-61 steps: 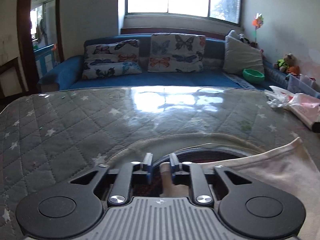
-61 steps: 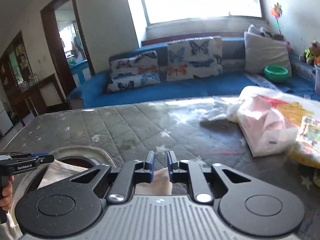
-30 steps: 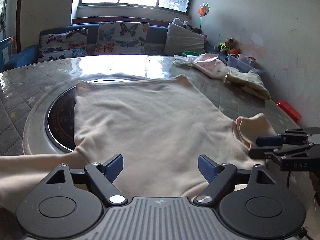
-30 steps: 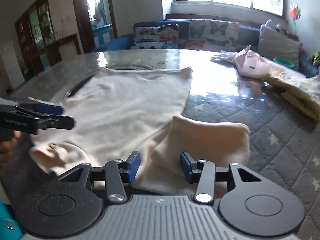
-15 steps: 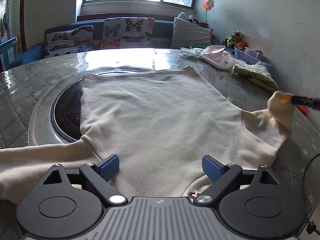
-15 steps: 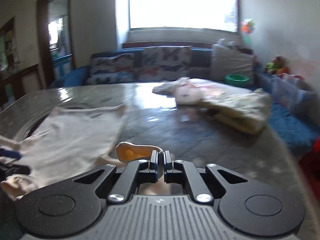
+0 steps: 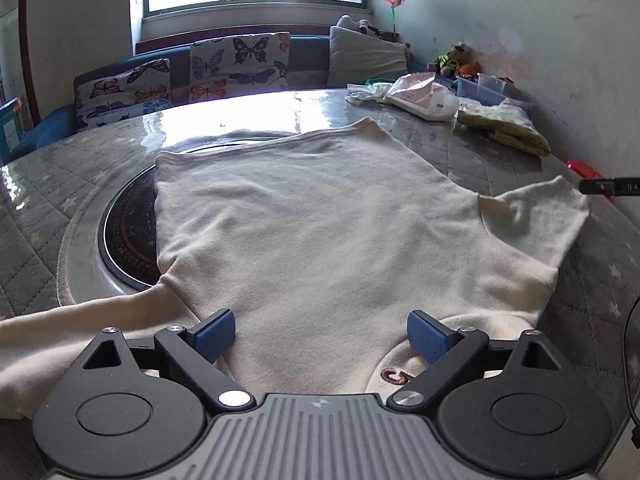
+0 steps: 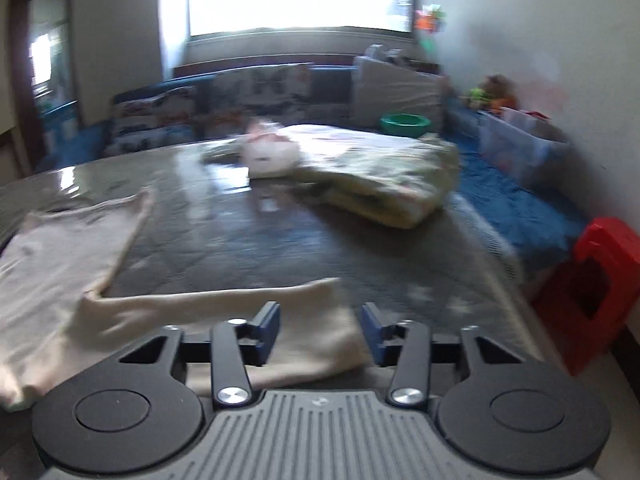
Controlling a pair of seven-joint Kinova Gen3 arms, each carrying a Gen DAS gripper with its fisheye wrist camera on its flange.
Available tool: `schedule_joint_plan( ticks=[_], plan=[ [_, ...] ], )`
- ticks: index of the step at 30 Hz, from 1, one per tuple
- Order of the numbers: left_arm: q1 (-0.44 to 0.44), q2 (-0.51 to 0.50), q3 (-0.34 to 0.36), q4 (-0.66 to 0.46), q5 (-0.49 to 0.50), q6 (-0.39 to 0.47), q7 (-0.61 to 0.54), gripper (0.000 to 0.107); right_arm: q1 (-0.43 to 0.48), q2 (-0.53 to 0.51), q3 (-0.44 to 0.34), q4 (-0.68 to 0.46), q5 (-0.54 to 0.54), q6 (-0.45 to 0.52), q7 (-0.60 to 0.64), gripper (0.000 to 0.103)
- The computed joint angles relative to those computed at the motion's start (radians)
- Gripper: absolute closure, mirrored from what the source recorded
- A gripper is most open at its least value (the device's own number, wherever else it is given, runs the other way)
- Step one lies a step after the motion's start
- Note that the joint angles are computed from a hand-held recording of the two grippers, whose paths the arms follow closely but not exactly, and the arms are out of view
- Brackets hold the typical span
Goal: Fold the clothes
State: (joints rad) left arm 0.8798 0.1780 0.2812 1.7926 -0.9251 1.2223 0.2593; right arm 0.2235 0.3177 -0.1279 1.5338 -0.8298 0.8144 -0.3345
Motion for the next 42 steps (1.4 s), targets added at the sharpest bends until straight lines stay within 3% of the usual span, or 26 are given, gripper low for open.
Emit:
schedule_joint_plan(
  ticks=[3, 5, 9, 15, 19, 22, 31, 36, 42],
  plan=[
    [0.006, 0.000, 0.003, 0.008, -0.004, 0.008, -0.004, 0.013, -0.016, 0.041, -0.007, -0.049, 0.034, 0.090, -0.005, 0.042],
    [0.008, -0.007, 0.006, 0.021, -0.008, 0.007, -0.001, 0.013, -0.041, 0.059, 0.003, -0.075, 0.088, 0.112, -0.038, 0.042],
    [0.001, -0.025, 0.013, 0.047, -0.012, -0.004, 0.003, 0.012, -0.076, 0.055, 0.019, -0.088, 0.191, 0.069, -0.078, 0.035],
    [-0.007, -0.042, 0.029, 0.078, -0.024, -0.014, 0.004, 0.011, -0.137, 0.057, 0.055, -0.143, 0.389, -0.001, -0.202, 0.035],
    [-0.013, -0.045, 0.034, 0.085, -0.027, -0.017, 0.004, 0.010, -0.141, 0.062, 0.043, -0.186, 0.474, 0.006, -0.208, 0.033],
    [-0.015, -0.048, 0.037, 0.090, -0.030, -0.019, 0.009, 0.010, -0.124, 0.056, 0.022, -0.205, 0.474, 0.022, -0.181, 0.025],
    [-0.005, -0.072, 0.052, 0.082, -0.043, -0.009, 0.057, 0.009, -0.130, 0.030, -0.005, -0.193, 0.427, 0.046, -0.132, 0.017],
    [0.015, -0.091, 0.079, 0.074, -0.057, 0.084, 0.132, 0.009, -0.139, 0.016, -0.026, -0.177, 0.338, 0.094, -0.148, 0.014],
    [0.026, -0.101, 0.100, 0.072, -0.028, 0.225, 0.211, 0.007, -0.167, -0.011, -0.052, -0.090, 0.248, 0.091, -0.067, 0.009]
  ],
)
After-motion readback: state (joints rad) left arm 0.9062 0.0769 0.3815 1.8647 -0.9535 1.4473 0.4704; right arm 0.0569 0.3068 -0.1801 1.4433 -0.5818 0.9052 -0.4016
